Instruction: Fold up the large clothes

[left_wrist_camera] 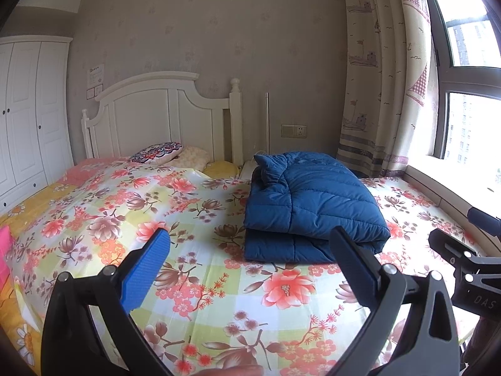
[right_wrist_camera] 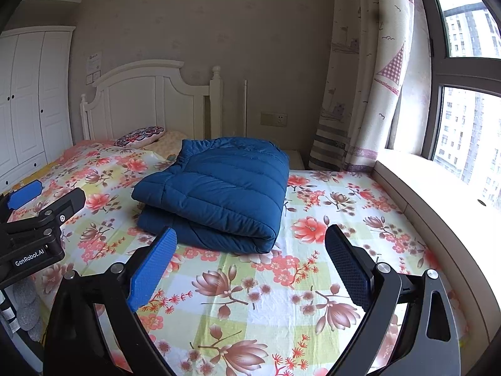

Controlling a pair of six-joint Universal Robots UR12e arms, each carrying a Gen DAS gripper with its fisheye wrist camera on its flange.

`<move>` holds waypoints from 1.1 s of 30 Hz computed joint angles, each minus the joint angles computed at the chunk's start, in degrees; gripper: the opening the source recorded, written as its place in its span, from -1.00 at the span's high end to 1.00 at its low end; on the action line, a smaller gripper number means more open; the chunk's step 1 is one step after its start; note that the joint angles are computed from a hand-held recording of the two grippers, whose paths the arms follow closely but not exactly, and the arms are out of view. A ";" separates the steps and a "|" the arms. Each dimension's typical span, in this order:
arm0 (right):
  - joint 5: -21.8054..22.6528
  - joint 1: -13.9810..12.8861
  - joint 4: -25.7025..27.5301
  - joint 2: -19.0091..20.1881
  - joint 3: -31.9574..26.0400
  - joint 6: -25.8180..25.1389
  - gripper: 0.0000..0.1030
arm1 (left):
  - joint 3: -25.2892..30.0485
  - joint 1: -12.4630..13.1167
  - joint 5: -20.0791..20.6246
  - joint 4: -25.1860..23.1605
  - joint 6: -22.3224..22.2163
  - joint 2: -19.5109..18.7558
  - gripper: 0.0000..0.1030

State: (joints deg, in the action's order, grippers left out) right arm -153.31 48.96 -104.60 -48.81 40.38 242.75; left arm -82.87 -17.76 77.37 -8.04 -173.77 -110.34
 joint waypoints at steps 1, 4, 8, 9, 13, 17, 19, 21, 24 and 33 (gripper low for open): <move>0.00 0.00 -0.03 -0.02 0.04 -0.03 -0.78 | 0.00 0.02 -0.06 0.08 0.07 -0.02 -0.96; -0.06 0.00 -0.33 -0.08 0.19 -0.24 -0.78 | -0.01 0.01 -0.05 0.00 0.14 0.00 -0.96; -0.48 0.11 -0.34 0.26 -0.47 -0.38 -0.78 | 0.02 0.01 -0.04 0.03 0.09 -0.03 -0.96; -0.55 0.12 -0.24 0.31 -0.61 -0.35 -0.78 | 0.02 0.01 -0.04 0.03 0.09 -0.03 -0.96; -0.50 0.11 -0.27 0.32 -0.69 -0.37 -0.78 | 0.01 -0.03 0.04 -0.02 0.16 -0.01 -0.96; -0.83 0.18 -0.36 0.51 -1.10 -0.49 -0.78 | -0.07 -0.06 0.16 -0.02 0.16 0.04 -0.96; -1.07 0.22 -0.27 0.69 -1.46 -0.44 -0.78 | -0.10 -0.06 0.18 0.04 0.14 0.06 -0.96; -1.20 0.28 0.06 0.86 -1.76 -0.21 -0.78 | -0.10 -0.05 0.15 -0.13 0.31 0.09 -0.96; -1.55 0.36 0.27 1.01 -2.09 0.02 -0.78 | -0.22 -0.10 0.38 0.12 0.27 0.12 -0.96; -2.16 0.55 0.49 1.37 -2.77 -0.10 -0.78 | -0.56 0.03 0.47 0.11 0.32 0.20 -0.96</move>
